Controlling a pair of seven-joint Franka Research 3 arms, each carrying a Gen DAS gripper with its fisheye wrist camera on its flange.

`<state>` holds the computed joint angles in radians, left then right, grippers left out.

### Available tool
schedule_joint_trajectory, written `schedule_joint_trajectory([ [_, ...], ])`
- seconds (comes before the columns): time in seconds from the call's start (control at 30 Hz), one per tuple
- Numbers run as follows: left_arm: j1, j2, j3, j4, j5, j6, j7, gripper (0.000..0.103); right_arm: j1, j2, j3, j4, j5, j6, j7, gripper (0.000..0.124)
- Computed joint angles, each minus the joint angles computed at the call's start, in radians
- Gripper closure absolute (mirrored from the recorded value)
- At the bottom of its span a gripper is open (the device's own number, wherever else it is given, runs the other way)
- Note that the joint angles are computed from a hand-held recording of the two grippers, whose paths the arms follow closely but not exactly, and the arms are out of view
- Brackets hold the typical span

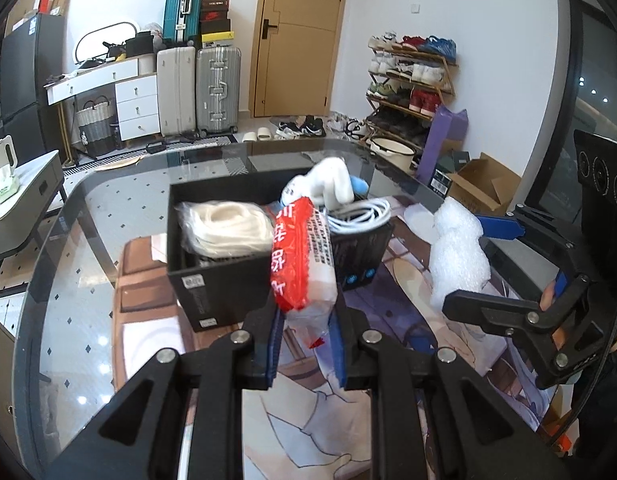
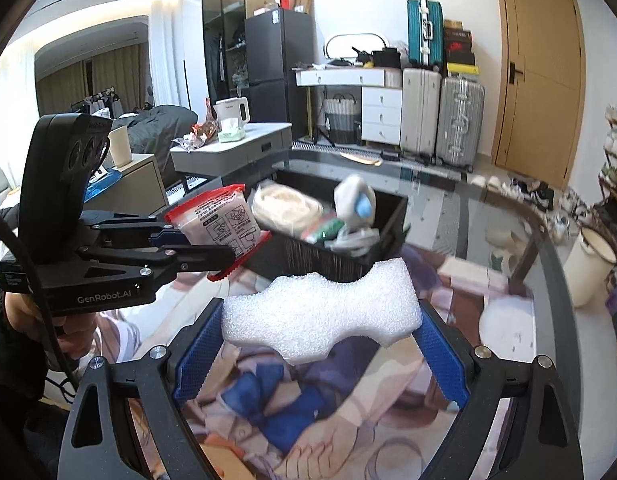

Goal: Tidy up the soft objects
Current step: 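Carry the packet with the left gripper while the right carries the foam over the box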

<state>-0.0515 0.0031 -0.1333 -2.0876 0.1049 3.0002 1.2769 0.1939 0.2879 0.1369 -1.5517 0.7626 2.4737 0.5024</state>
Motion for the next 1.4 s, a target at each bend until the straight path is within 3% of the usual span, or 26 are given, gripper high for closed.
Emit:
schedule_joint_trajectory([
  [0.23,0.012,-0.011,0.008,0.002,0.075,0.022,-0.066,0.084,0.014,0.038,0.017,0.064,0.000,0.030,-0.017,0.032],
  [0.8,0.045,0.044,0.019,0.086,0.071,0.009,-0.045,0.084,0.058,0.222,0.045,0.321,-0.131,0.059,0.040,0.032],
  [1.4,0.081,0.115,0.005,0.149,0.017,-0.011,0.019,0.084,0.111,0.440,0.039,0.643,-0.316,-0.055,0.105,0.032],
])
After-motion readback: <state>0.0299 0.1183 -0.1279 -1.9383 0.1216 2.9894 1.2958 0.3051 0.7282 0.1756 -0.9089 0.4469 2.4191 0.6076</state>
